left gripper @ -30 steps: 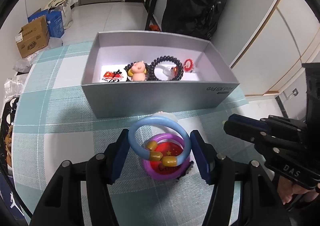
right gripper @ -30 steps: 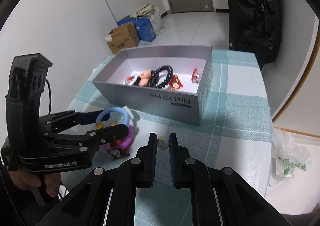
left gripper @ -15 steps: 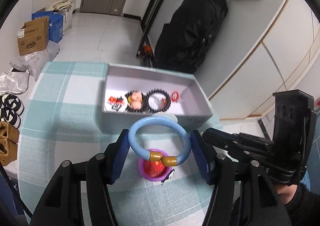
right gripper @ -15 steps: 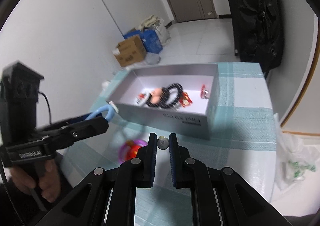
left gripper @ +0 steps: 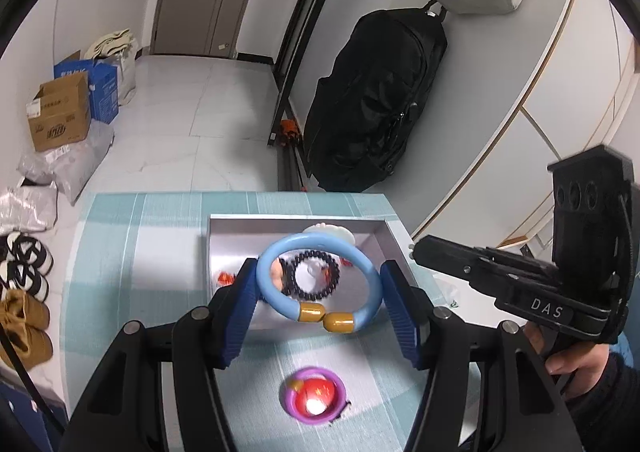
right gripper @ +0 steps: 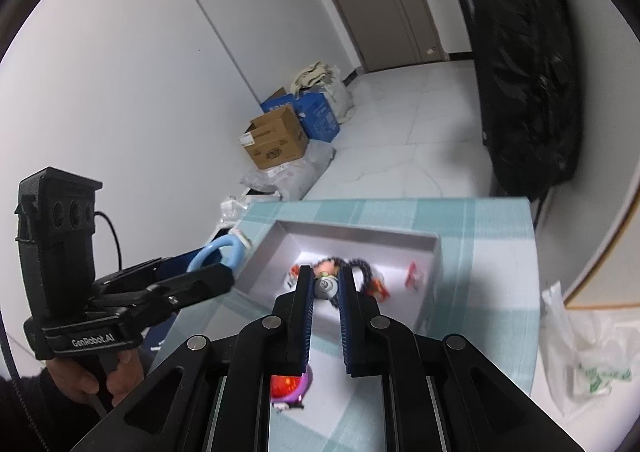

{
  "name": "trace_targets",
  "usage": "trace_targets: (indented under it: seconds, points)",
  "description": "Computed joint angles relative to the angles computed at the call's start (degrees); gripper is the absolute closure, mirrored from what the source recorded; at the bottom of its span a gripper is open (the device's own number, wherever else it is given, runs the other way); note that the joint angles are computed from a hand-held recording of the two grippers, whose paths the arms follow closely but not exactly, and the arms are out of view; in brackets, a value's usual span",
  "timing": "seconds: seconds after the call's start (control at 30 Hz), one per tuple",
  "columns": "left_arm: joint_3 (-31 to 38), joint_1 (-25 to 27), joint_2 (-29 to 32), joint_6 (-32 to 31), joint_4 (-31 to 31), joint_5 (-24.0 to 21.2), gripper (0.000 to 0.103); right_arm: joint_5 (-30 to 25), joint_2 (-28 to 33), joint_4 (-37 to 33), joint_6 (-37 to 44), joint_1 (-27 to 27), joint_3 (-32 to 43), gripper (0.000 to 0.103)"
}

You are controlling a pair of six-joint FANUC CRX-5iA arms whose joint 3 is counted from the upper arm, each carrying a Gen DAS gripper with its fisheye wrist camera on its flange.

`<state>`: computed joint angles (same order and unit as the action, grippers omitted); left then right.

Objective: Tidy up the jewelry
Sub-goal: 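Carry the blue ring and white bead into the silver box and open both tools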

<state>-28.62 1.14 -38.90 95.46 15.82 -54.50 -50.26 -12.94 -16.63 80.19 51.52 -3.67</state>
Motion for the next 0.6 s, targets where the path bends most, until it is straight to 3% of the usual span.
trace_targets:
  seconds: [0.6]
  points:
    - [-1.3,3.7,4.5,-6.3,4.3,0.1,0.047,-1.5,8.5,-9.8,8.2,-5.7,6.7,0.092]
